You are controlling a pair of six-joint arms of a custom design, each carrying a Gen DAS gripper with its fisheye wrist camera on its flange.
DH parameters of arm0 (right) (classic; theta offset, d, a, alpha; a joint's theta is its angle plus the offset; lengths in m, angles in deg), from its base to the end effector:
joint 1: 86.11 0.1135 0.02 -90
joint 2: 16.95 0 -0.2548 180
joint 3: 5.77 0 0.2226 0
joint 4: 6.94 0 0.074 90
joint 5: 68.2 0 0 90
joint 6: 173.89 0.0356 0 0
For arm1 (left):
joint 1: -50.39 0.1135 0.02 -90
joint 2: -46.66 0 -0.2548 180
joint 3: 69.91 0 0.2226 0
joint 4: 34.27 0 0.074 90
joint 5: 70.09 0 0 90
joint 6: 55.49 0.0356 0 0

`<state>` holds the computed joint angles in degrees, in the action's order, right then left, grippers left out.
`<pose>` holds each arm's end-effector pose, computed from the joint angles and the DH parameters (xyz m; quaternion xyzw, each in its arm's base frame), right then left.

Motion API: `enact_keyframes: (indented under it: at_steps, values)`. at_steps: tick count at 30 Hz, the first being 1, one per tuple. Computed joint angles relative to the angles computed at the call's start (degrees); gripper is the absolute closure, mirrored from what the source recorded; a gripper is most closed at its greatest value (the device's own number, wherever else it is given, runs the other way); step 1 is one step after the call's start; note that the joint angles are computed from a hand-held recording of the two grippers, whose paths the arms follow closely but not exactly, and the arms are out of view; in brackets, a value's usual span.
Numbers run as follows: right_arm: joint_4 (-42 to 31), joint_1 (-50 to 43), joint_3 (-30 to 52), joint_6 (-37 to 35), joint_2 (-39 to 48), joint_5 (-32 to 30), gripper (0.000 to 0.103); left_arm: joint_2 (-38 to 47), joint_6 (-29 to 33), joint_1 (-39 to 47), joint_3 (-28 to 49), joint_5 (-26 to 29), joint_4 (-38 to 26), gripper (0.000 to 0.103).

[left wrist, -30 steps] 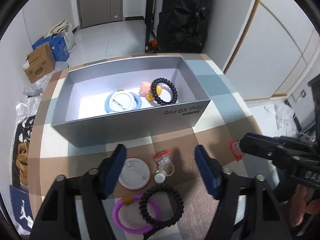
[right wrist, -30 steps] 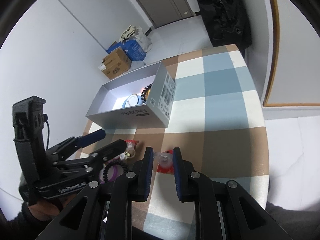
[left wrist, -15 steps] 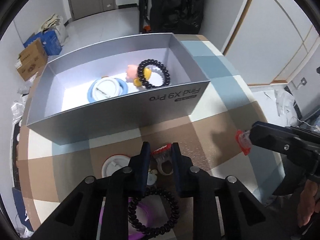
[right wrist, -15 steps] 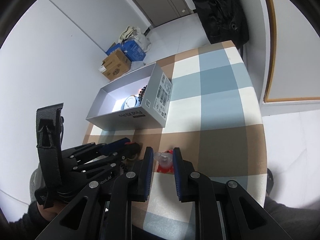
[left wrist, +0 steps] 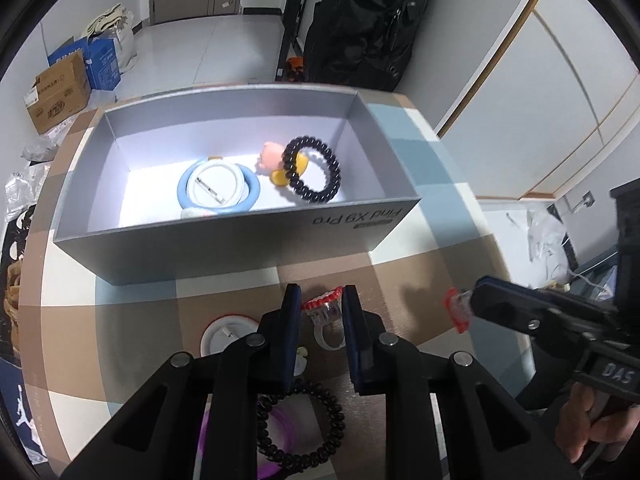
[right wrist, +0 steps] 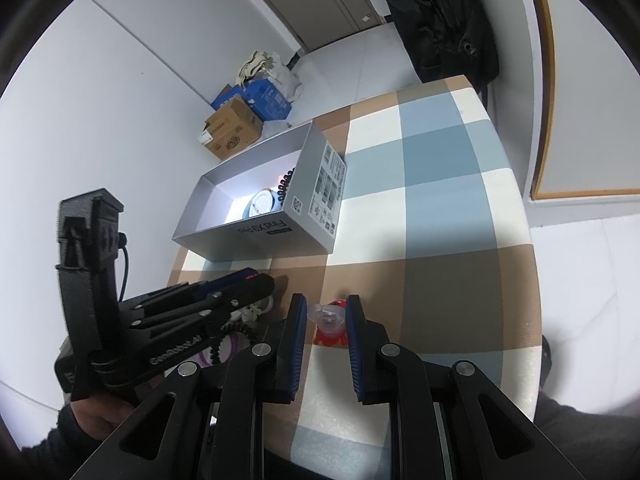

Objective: Organize jewelry
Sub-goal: 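Grasp the red-capped clear pacifier with the left tool while the right holds its trinket, then carry both trinkets into the grey box and open both tools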

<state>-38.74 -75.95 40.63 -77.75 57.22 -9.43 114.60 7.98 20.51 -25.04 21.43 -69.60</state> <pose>0.1940 0.0535 0.1649 -0.1032 0.9263 0.2929 0.2134 0.1613 -0.0937 0.1691 0.0317 0.9616 -0.1399 0.2339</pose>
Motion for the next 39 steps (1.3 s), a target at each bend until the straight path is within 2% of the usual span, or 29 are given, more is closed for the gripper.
enact_keyframes:
  at_steps: [4, 9, 15, 21, 24, 33, 39]
  values:
    - [0.51, 0.14, -0.19, 0.64, -1.32, -0.39, 0.084, -1.48, -0.18, 0.77, 0.05, 1.03, 0.08, 0.088]
    - [2.04, 1.41, -0.09, 1.80, -4.54, -1.04, 0.084, -5.29, -0.58, 4.29, -0.20, 4.95, -0.02, 0.088]
    - [2.82, 5.34, 1.79, 4.38, -4.77, 0.55, 0.084, -8.22, 0.11, 12.90, 0.21, 15.01, 0.67, 0.088]
    - [5.33, 8.16, 4.95, 6.78, -1.44, 0.85, 0.084, -7.83, 0.61, 19.21, 1.00, 21.27, 2.90, 0.088]
    - [6.39, 8.76, 6.65, 8.07, 0.47, 0.52, 0.084, -7.85, 1.82, 20.85, 2.00, 21.75, 2.43, 0.088]
    - [10.39, 9.82, 12.31, 11.33, 8.58, -0.09, 0.084, -3.49, 3.70, 23.04, 3.90, 17.42, 3.71, 0.088]
    - [12.10, 11.25, 16.86, 13.14, 14.58, 0.21, 0.084, 0.12, 5.20, 27.12, 4.97, 19.08, 4.42, 0.088]
